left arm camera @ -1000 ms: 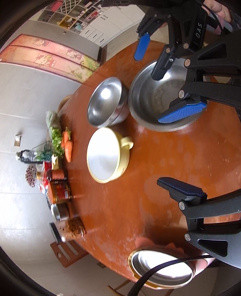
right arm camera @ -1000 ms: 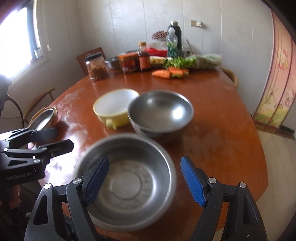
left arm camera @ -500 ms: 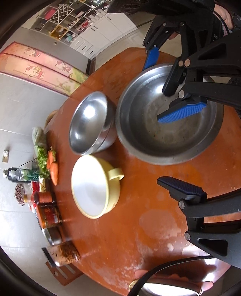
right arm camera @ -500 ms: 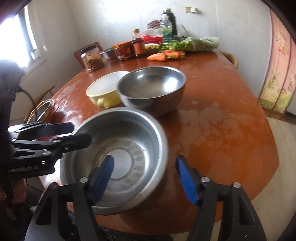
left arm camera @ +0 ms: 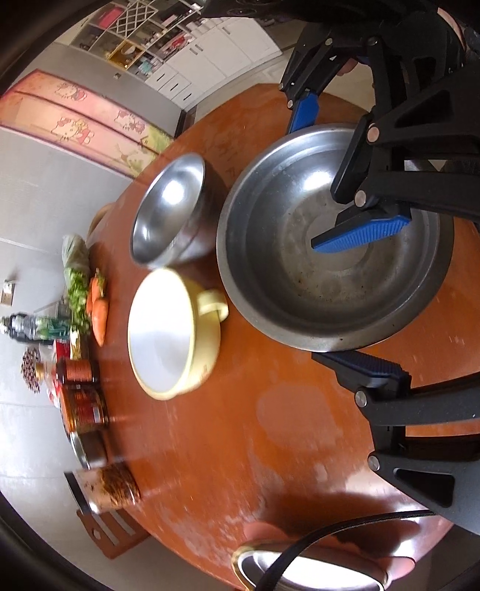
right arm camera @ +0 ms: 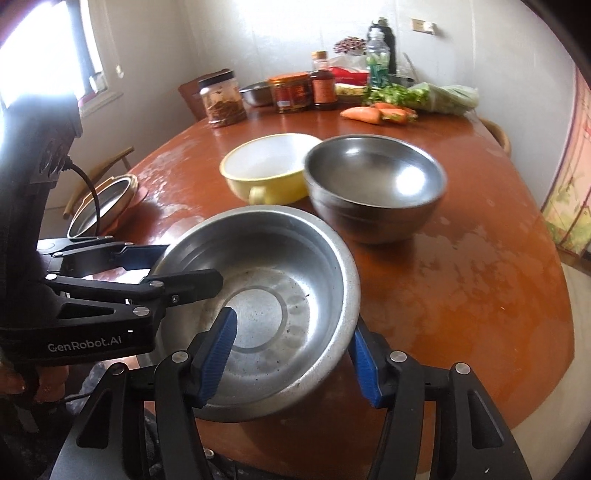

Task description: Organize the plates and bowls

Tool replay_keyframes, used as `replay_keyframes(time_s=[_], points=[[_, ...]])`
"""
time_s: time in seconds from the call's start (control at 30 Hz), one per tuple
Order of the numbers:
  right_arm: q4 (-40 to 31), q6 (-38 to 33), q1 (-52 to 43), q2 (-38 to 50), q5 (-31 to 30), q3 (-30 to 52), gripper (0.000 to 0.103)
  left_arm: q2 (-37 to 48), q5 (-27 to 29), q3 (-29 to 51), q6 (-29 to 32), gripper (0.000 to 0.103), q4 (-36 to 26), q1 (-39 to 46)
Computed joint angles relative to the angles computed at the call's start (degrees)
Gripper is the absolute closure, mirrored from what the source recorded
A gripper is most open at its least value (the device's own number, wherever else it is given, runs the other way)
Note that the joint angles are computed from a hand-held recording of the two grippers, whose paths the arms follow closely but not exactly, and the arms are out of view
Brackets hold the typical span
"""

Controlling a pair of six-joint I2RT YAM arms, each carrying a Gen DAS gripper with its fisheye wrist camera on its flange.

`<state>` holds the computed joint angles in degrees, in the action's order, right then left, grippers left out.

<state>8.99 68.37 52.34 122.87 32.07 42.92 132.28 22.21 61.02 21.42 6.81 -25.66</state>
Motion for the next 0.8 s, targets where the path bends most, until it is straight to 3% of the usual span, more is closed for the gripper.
replay_keyframes(time_s=[0.4,0.8], points=[[-2.6,-7.1,-1.7,5.4,-3.1,11.3,0.041,-0.4,0.2,0.5,1.5,0.051,0.3,6.2],[-4.4,-8.2,-2.4,7.8,-5.0,15.3,0.04,1.2,1.3,2.1,3.2,0.051,-0.6,8.0]])
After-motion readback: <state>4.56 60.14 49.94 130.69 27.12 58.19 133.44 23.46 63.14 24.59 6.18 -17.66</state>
